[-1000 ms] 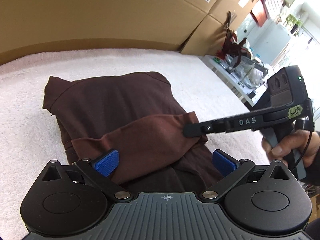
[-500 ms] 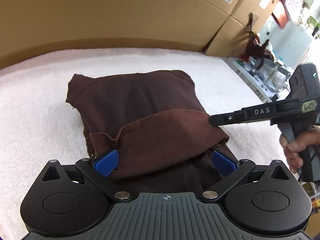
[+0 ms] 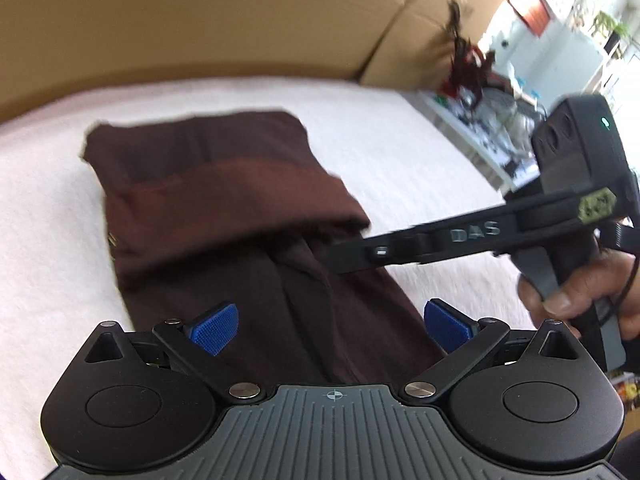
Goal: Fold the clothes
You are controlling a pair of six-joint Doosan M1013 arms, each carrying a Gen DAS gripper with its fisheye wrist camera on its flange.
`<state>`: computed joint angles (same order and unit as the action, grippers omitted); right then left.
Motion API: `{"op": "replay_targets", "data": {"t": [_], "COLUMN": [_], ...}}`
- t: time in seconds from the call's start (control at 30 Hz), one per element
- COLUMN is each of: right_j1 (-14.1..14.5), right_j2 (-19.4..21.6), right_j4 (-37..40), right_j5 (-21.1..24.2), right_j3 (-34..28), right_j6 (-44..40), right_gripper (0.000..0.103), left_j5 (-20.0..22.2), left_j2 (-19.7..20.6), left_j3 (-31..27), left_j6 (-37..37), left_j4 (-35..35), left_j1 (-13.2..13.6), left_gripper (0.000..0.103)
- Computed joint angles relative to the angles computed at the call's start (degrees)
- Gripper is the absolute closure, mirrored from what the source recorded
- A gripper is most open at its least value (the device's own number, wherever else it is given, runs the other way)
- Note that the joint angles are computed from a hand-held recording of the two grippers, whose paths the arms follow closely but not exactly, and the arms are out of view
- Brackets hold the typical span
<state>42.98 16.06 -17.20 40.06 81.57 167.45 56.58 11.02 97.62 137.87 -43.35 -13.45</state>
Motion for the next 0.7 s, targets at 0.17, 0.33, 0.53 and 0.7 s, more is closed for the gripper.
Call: {"op": "replay_targets", "data": {"t": [0.17,0.33,0.53,0.7], "right_j1": [1.06,3.66,6.18,8.04], "right_j2": [-0.77,-2.55,-4.17,-4.41], "right_j4": [3.00,5.93,7.88,7.82], "right_j5": [-0.09,0.73,1.17,2.67], "right_j3": [1.90,3.51,5.02,4.79], "right_j6": [-3.62,-7.97,-8.48,-11.02], "right_gripper": [0.080,0.077,0.073,0.071], "left_j5": [-1.19,0.35,1.91,2.27], "left_j2": [-2.08,-5.44,-8.94,-10.93], "left_j3": [4.27,7.87,11.49,13.67], "left_j6": [0.37,2.66,2.72,1.86], "left_j4": [0.33,1.26,0.14,-0.57], "left_j1": [0.15,0.87,2.45,3.37], "left_gripper": [0.000,0.000,0.000,0.000]}}
